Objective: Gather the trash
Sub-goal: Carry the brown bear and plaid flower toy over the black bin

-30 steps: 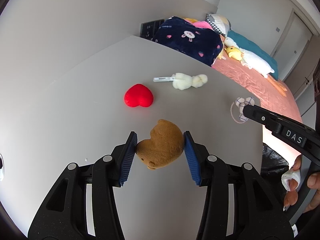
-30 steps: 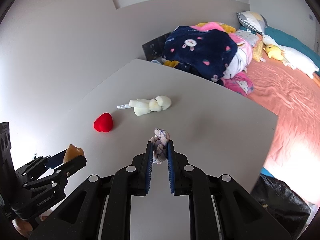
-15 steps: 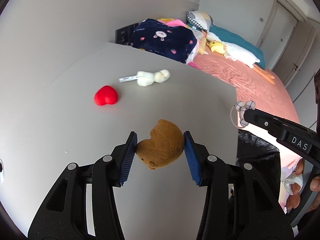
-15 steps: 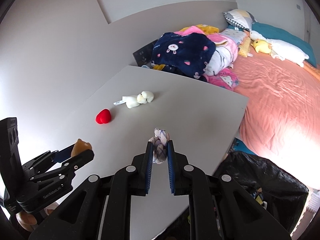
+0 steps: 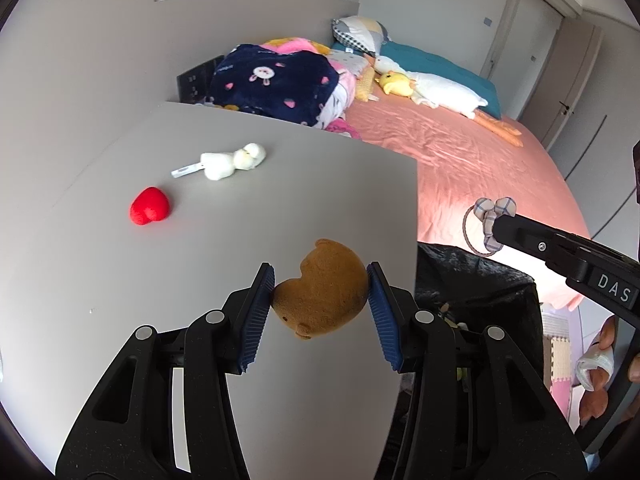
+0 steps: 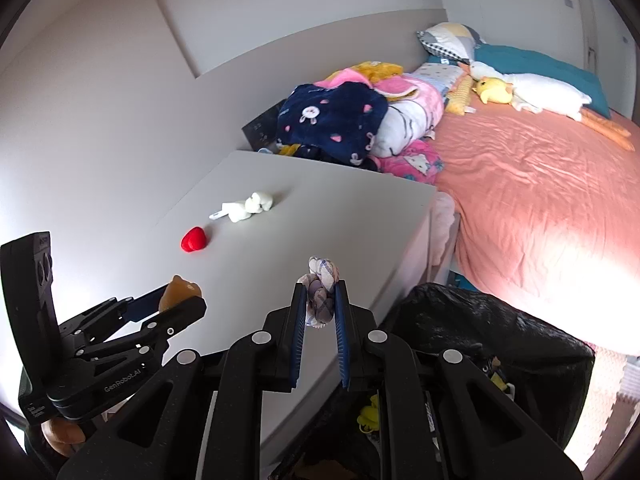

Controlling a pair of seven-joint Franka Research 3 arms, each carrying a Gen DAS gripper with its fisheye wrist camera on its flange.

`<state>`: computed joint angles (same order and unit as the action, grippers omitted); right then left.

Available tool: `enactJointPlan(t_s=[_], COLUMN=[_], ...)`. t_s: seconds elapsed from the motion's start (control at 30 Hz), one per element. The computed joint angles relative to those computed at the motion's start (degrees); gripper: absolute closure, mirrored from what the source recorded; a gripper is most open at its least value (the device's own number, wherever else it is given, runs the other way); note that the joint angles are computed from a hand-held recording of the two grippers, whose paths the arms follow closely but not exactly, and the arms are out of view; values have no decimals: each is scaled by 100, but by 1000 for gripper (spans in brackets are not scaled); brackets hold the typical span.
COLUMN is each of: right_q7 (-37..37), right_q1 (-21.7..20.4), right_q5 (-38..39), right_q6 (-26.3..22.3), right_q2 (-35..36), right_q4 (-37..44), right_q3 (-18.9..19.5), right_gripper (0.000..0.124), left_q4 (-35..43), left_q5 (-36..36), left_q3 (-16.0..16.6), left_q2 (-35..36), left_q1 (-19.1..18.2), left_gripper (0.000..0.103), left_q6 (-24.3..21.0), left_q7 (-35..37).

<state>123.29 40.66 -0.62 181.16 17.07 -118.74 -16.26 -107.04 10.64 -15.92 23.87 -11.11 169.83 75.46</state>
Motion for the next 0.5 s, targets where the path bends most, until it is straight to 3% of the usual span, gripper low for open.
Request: enactJointPlan(t_s=[0.2,0.5], right_q7=[386,655], right_q1=[755,2818], right_q5=[-172,-67], right_q6=[222,464], right_q2=[-287,-552], right_q4=[-497,-1199], right_q3=[-888,-3132], right_gripper=[108,108], left_q4=[135,437], left_q5=[13,-60], left_q3=[-131,-309], left_q2=[59,250], left_q1=[-60,-221], left_gripper=[56,56], left_q6=[-79,-220], left_q7=[162,491])
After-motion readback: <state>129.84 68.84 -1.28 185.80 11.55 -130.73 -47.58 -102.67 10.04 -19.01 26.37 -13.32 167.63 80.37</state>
